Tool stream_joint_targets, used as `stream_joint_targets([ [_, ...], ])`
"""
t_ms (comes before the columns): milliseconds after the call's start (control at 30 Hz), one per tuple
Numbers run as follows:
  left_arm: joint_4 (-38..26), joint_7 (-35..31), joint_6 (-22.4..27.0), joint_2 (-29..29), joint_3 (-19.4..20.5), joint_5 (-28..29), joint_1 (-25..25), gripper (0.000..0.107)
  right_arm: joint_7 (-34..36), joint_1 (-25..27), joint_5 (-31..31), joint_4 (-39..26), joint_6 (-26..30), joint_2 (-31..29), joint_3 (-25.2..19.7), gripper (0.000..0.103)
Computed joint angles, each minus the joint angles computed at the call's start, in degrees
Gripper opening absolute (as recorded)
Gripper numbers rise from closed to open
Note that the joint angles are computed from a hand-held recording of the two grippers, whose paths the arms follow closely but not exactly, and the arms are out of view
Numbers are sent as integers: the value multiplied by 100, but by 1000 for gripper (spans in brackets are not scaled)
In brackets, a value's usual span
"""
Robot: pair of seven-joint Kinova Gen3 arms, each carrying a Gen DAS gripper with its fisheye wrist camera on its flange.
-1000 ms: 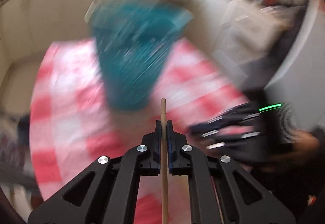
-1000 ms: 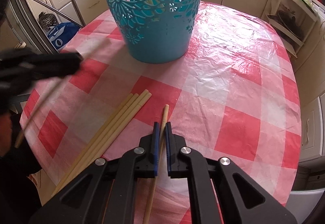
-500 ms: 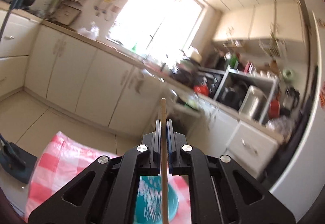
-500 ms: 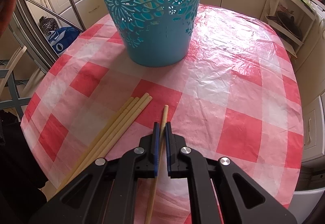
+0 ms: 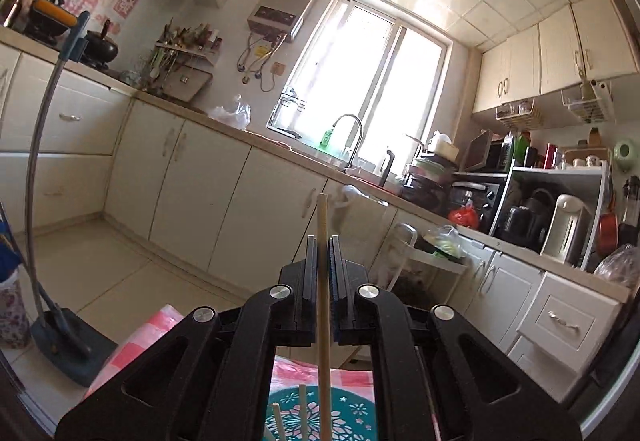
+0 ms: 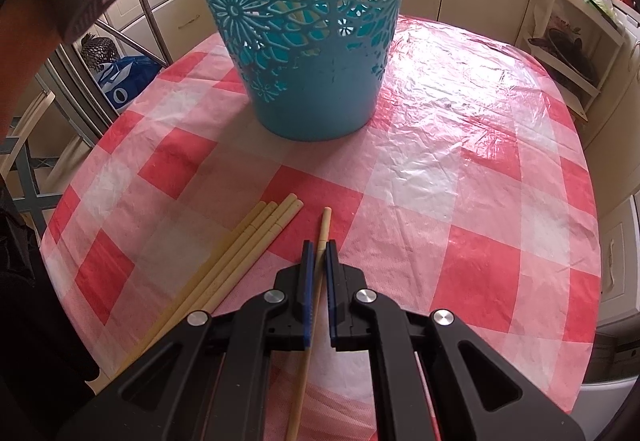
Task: Organize utensils
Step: 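Lift the chopstick with the left tool over the teal basket and open it, then lift the chopstick with the right tool over the basket and open it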
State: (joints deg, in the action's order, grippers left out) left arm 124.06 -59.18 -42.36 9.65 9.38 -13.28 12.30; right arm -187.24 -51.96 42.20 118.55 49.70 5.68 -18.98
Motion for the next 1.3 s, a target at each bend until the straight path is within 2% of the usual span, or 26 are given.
stream_joint_targets([
  [167, 162, -655, -25, 18, -30, 429, 225, 5, 5, -2, -10, -4, 6, 1, 0, 7],
  [300, 255, -985, 73, 30, -15, 543, 316, 5, 47, 14, -42, -10, -17, -7, 5, 7],
  [500, 425, -1071, 202, -32, 14, 338, 243, 5, 107, 112, -118, 65, -181, -98, 13, 7],
  [633, 573, -623, 429, -198, 42, -178, 15, 6, 280, 211, -251, 99, -297, -164, 15, 7],
  [700, 694, -341, 528, -330, 26, -473, -110, 13, 332, 314, -359, 194, -494, -268, 31, 7],
  [767, 887, -9, 599, -500, -26, -730, -232, 32, 335, 409, -413, 295, -657, -358, 18, 7],
  [833, 1127, 354, 612, -676, -118, -1017, -354, 40, 304, 442, -384, 328, -674, -376, -34, 7],
  [967, 1427, 912, 603, -898, -333, -1674, -513, 43, 220, 476, -349, 368, -682, -399, -99, 7],
  [1167, 1453, 1319, 621, -951, -502, -2377, -616, 45, 464, 174, -293, -18, 55, -67, -178, 6],
  [1300, 1364, 1583, 678, -978, -545, -2667, -660, 46, 318, 254, -400, 239, -368, -419, -45, 6],
])
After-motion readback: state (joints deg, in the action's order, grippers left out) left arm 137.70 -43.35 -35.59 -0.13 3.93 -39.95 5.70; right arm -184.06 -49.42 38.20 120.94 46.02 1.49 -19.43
